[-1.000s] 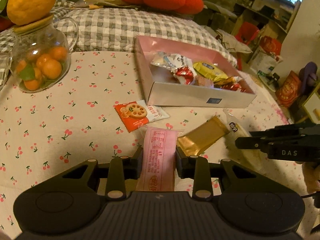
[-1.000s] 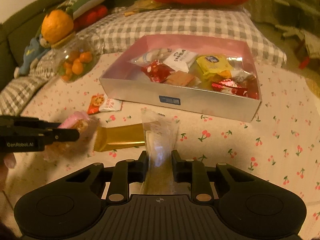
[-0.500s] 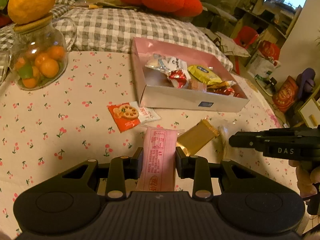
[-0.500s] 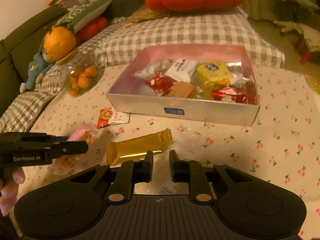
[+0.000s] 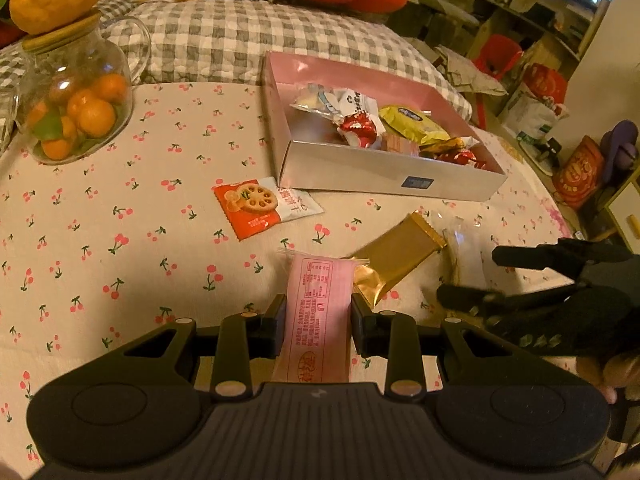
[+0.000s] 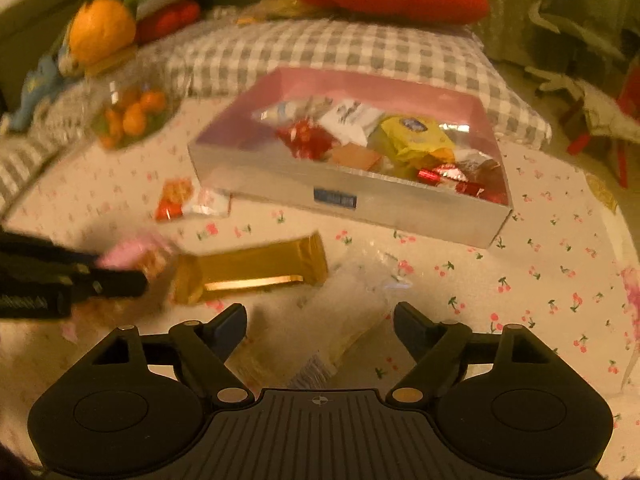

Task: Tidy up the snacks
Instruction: 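Carry both packets into the pink box and open both tools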

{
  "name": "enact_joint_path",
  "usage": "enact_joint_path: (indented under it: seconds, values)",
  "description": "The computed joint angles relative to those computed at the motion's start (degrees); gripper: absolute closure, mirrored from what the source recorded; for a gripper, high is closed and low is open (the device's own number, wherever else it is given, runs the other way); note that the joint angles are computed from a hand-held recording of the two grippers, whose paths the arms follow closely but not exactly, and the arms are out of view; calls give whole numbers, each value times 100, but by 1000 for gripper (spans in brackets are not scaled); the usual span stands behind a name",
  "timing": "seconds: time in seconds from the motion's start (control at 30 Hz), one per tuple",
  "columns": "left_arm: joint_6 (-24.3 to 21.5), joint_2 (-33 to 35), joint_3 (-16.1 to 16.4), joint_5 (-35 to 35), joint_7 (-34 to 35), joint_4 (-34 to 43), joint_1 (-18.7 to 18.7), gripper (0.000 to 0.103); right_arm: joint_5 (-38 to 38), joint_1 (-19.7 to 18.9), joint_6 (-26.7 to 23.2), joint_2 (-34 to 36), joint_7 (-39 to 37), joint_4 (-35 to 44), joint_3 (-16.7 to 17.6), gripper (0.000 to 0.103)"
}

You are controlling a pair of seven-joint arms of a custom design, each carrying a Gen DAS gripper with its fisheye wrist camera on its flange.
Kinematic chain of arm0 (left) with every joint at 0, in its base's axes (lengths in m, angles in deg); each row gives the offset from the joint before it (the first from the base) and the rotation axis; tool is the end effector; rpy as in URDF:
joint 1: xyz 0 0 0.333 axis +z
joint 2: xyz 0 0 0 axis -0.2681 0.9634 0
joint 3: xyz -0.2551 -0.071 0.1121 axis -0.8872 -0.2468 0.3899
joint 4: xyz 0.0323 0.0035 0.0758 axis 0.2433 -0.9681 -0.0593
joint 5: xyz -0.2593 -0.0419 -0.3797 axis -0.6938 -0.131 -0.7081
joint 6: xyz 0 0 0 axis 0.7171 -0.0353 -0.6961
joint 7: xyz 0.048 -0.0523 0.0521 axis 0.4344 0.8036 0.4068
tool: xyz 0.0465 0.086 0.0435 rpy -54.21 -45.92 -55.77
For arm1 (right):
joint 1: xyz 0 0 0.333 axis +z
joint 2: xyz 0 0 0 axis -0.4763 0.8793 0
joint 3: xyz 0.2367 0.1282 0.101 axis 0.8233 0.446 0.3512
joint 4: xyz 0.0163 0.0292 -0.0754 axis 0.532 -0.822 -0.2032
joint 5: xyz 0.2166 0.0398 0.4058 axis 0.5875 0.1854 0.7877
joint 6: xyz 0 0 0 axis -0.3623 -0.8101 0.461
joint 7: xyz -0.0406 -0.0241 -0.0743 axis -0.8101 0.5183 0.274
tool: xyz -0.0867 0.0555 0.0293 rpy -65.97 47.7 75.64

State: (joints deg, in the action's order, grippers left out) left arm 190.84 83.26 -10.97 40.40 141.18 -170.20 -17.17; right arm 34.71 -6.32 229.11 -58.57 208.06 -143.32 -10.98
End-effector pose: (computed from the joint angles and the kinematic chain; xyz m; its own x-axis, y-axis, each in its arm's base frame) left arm 0.6996 -0.1864 0.3917 -0.5541 -0.7940 0.2502 -0.7402 0.3323 -0.5845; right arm 0.6284 0.2863 0.3734 -0.0433 -0.9983 0.0395 -0.8224 0.0132 -0.5687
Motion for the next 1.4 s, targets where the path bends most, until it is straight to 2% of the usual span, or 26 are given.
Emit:
enact_joint_path:
  seconds: [0.1,0.2,0.27,0.37,0.47,0.97,1.23,1.4]
  values:
    - [16,-25,5,24,14,-39,-3,74,-11,11,-39,16,55,-50,-14,21]
    - [15,-34,17,62,-9,-58,-13,74,180,-48,4,-49,56,-121,-3,31]
    - [14,-45,21,69,-33,-70,-14,74,207,-74,88,-101,19,-182,2,59]
    - [27,-65,6,16,-13,-87,-5,74,236,-100,96,-132,-103,-195,22,76]
    - [40,-90,-6,-70,15,-95,3,74,155,-95,148,-182,66,-227,1,81]
    - [273,-177,-82,-730,197,15,-53,74,1396,-465,951,-727,-29,-606,111,83]
    - [582,215,-192,-656,137,579,-171,74,1025,-568,1186,-576,348,-329,12,83]
    - [762,815,-217,-87,-325,1300,-328,74,821,-565,1283,-169,611,96,-168,83]
